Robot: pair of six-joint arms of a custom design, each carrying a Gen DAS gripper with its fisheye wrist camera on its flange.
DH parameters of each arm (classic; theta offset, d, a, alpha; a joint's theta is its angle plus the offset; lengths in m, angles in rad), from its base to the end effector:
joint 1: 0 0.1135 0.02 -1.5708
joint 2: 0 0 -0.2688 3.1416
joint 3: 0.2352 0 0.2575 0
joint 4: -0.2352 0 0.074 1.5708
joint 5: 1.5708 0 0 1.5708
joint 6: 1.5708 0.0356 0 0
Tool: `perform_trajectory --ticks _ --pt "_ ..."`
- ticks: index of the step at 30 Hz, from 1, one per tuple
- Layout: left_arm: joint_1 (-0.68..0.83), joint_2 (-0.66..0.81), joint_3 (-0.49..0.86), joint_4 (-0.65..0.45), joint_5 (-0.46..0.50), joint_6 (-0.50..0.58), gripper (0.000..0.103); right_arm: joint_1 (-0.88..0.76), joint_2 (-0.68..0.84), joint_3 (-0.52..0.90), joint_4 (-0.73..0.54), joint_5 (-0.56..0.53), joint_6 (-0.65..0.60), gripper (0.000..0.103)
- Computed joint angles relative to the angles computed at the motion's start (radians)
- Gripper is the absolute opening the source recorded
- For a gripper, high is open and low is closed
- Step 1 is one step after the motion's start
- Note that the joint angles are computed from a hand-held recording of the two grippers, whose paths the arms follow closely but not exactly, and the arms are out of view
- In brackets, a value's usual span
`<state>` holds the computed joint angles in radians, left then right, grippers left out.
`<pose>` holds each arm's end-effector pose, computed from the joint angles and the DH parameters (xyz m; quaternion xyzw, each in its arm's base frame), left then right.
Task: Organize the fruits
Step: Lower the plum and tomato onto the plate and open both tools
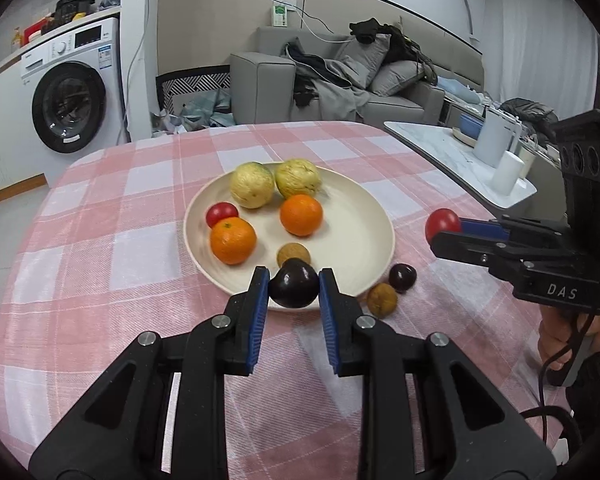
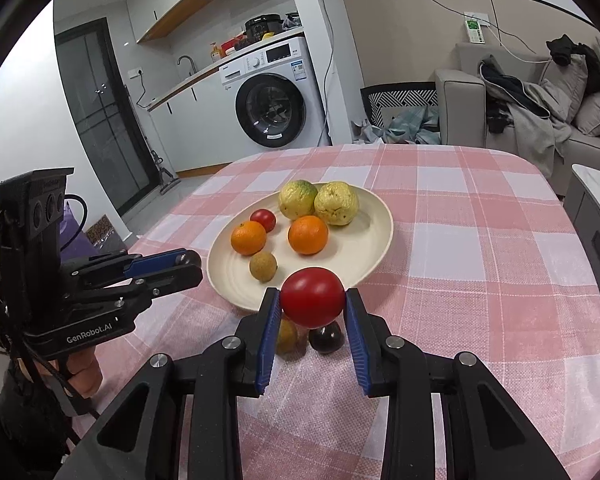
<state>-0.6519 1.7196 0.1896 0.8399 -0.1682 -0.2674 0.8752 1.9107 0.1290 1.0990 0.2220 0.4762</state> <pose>0.1739 -0.1252 0.0621 0.1371 0.8916 -0.1203 0.4144 0.1343 0.1487 0.0409 -0.1312 0.8891 0.1890 0.3957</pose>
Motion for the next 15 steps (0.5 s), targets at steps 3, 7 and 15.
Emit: perform_trajectory --ticks 3,7,15 --pt "0.025 -0.007 0.004 -0.003 0.005 0.010 0.022 -0.012 -0.012 0.017 -0.023 -0.006 -0.004 0.033" --pt "0.047 0.031 0.025 0.014 0.013 0.018 0.022 -0.046 -0.004 0.044 -0.036 -0.040 -0.002 0.033" --pt "0.085 0.193 0.115 0.046 0.029 0.020 0.022 -0.094 0.057 0.145 -0.109 -0.073 0.000 0.033"
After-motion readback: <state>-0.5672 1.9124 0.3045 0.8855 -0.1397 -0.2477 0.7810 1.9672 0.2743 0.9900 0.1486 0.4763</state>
